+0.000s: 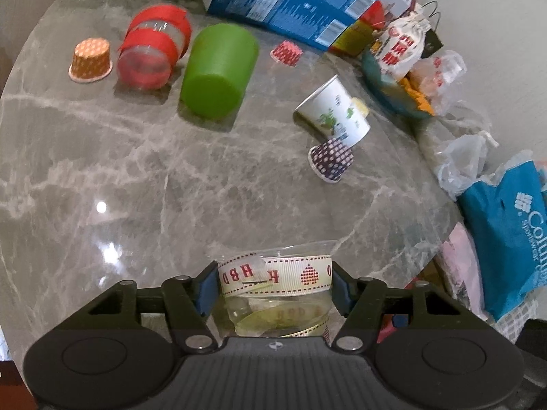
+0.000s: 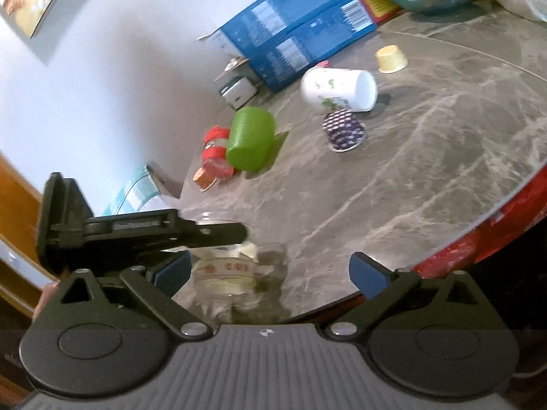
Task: Flip cup upright
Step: 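Rotate the held clear cup upright with the left tool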
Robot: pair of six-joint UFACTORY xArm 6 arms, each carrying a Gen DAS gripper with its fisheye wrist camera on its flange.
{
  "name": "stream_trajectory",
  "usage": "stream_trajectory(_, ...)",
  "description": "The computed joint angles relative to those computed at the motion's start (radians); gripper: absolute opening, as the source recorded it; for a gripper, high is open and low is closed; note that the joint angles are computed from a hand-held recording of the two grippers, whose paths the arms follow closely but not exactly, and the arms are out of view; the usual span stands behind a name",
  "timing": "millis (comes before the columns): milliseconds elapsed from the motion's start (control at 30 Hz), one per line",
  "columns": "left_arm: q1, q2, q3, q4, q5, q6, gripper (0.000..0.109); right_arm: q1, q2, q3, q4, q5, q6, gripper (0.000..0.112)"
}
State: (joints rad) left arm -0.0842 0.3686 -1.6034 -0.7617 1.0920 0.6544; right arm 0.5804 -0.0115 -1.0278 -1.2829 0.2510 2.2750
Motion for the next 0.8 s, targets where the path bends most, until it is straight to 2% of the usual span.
stream_trajectory(167,0.004,-0.006,-0.001,-0.035,-0.019,0.016,0.067,-0.012,-0.025,0.019,-0.252,0.002,0.266,0.1)
stream_trajectory(400,0.012,-0.012,-0.002,-0.077,-0.022,0.057,0.067,-0.019,-0.05,0.051,-0.359,-0.008,0.39,0.1)
stream_trajectory(533,0.021,-0.037,0.025,-0.151,-0.035,0.133,0.067,-0.02,-0.061,0.059,-0.451,-0.008,0.492,0.1)
stream_trajectory(633,0.028,-0.091,0.108,-0.309,-0.099,0.289,0.067,-0.015,-0.069,0.065,-0.475,0.002,0.512,0.1)
stream_trajectory(800,-0.003,-0.197,0.28,-0.564,-0.284,0.614,0.067,0.0,-0.091,0.091,-0.541,0.043,0.589,0.1)
